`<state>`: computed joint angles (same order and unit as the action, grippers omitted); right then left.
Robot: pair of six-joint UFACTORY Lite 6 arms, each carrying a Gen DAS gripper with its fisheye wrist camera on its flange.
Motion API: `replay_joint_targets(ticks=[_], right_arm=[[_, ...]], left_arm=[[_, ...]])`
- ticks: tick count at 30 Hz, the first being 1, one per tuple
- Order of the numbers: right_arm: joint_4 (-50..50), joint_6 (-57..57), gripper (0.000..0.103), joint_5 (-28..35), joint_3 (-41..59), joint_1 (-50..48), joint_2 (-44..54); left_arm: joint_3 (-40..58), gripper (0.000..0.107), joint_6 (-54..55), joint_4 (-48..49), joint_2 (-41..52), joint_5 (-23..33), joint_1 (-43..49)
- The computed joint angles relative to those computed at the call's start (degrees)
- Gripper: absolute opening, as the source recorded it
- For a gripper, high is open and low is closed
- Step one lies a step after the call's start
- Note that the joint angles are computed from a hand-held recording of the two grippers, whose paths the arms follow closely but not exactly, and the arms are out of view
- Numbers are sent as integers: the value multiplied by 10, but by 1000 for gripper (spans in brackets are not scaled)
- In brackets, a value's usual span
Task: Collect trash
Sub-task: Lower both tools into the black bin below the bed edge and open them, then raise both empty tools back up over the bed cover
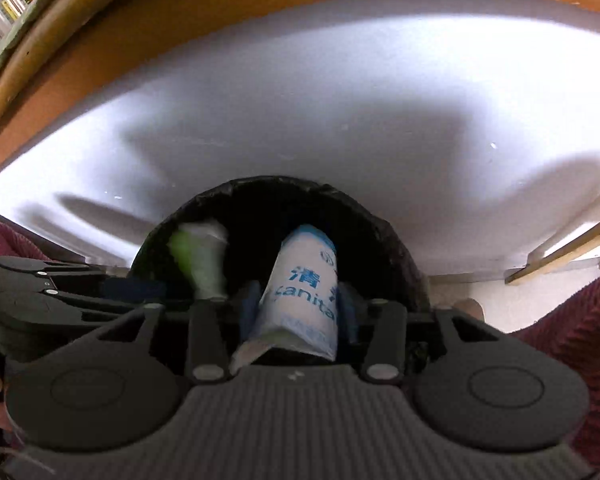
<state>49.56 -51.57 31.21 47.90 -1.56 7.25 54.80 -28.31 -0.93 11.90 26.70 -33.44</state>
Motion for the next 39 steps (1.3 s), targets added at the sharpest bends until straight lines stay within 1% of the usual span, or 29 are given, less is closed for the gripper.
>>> replay_joint_targets(ticks=[1, 3, 5, 10, 14, 19, 24, 30, 32, 34, 35, 38, 39], right_arm=[[1, 1, 62, -1, 1, 4, -1], [6, -9, 64, 0, 7, -1, 5], [14, -18, 66, -2, 8, -2, 8], [0, -17, 68, 13, 6, -17, -12], [11, -39, 68, 15, -3, -19, -35], [15, -79, 72, 57, -12, -45, -105], [25, -118, 75, 129, 9, -86, -165], [63, -170, 81, 223, 62, -134, -202], [86, -190, 84, 239, 85, -146, -203], [108, -197, 86, 237, 110, -149, -200], [119, -199, 87, 227, 122, -144, -196], [145, -211, 88, 187, 161, -137, -168], [152, -211, 88, 163, 174, -129, -158]], left_arm=[[5, 66, -16, 19, 2, 2, -4], [9, 72, -53, 60, 2, 7, -13], [12, 76, -83, 92, 2, 15, -19], [5, 78, -85, 99, -18, 22, -15], [3, 78, -116, 135, -43, 35, -26], [-11, 80, -142, 167, -108, 57, -45], [-4, 83, -148, 186, -178, 95, -62], [29, 89, -92, 148, -255, 125, -82], [54, 91, -77, 150, -268, 136, -88], [82, 94, -81, 172, -273, 146, -95], [98, 95, -89, 188, -275, 149, -97], [114, 98, -126, 241, -284, 131, -97], [117, 98, -140, 260, -282, 120, -92]])
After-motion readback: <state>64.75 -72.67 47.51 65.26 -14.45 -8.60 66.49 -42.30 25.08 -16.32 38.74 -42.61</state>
